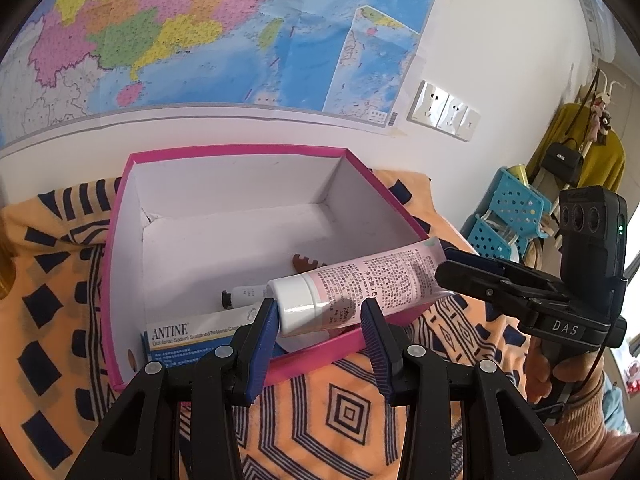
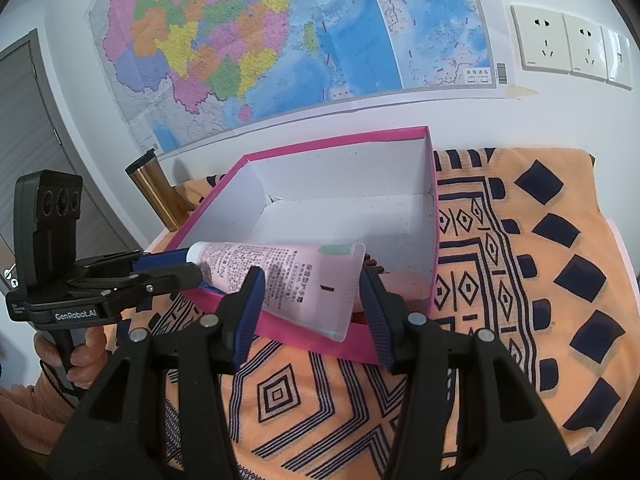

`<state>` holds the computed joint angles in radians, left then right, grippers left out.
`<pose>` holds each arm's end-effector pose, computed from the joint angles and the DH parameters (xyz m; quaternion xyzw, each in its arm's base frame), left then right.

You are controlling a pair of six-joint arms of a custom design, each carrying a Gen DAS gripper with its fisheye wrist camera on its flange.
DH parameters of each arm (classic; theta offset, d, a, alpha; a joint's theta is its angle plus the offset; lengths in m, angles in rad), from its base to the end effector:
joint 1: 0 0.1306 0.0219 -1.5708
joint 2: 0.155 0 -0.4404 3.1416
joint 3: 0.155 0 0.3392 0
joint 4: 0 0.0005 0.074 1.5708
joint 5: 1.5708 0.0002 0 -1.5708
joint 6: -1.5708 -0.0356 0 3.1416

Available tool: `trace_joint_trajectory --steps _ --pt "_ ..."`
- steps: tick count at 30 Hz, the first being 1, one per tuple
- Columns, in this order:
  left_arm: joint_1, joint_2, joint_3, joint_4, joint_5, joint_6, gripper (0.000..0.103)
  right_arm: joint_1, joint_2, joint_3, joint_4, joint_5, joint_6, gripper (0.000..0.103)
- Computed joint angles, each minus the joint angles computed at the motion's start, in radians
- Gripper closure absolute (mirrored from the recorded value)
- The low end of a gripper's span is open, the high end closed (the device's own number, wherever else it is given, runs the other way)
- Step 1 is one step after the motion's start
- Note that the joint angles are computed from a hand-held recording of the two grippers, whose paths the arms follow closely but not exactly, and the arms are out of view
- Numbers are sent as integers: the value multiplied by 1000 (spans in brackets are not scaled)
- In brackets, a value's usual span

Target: Organize rigid objects

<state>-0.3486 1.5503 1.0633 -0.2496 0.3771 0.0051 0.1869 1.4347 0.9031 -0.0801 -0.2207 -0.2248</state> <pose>0.4276 -0.1699 0.3362 0.2283 0.8719 -0.2387 0.3616 0.4030 0.0836 0.3364 -0.0341 0.8826 0.1894 0.4289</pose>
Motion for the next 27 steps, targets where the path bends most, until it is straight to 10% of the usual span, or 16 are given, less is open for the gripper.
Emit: trace_joint_trajectory --steps 27 --pt "10 22 24 -9 -12 -1 61 -4 44 46 -11 -4 4 51"
